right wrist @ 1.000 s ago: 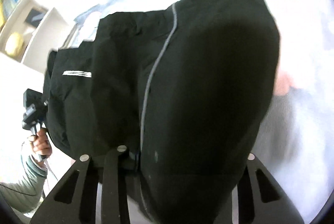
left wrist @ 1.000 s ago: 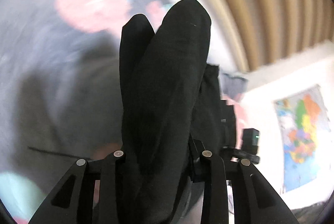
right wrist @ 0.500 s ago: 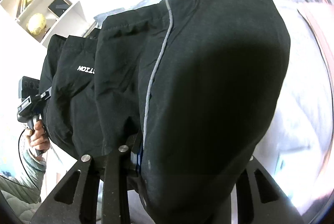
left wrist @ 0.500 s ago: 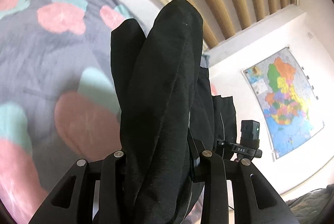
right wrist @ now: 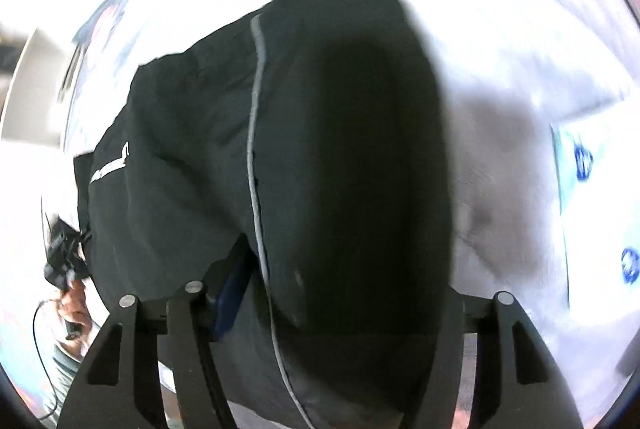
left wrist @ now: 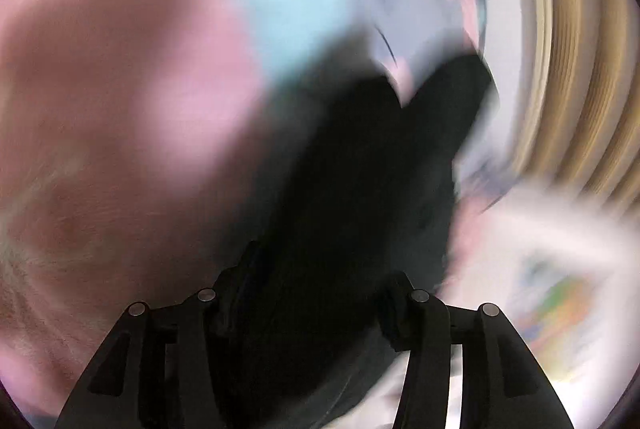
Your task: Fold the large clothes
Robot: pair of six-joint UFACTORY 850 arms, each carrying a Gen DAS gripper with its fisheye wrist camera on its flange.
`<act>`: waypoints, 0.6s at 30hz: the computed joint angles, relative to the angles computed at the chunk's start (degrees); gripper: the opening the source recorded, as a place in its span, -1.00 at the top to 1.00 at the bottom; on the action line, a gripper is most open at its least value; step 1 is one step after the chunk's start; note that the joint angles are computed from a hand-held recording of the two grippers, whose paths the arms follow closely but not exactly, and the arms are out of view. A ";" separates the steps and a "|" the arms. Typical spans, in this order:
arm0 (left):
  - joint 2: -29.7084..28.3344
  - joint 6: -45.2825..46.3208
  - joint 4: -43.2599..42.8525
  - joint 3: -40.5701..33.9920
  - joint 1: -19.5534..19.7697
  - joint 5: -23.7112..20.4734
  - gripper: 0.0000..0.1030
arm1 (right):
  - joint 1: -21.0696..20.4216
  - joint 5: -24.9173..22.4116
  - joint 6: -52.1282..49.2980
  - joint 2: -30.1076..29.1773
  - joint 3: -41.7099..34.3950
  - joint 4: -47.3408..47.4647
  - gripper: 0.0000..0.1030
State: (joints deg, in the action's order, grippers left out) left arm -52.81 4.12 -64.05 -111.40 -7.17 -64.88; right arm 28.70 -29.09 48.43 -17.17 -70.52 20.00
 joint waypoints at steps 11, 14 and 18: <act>11.67 5.82 25.09 -1.01 -1.62 8.25 -0.01 | 5.90 -16.87 23.29 9.87 -1.51 -31.80 -0.34; 14.77 11.87 25.53 0.04 -4.74 9.55 -0.01 | 8.98 -15.96 26.57 7.47 -6.27 -35.91 -0.34; 17.72 13.53 30.60 5.85 -9.47 15.26 -0.02 | 13.43 -22.34 27.03 -4.49 -18.09 -38.29 -0.34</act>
State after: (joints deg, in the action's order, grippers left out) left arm -35.09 17.65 -33.46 -105.54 -16.64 -49.62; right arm 42.14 -51.42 75.45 -21.66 -88.61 -18.30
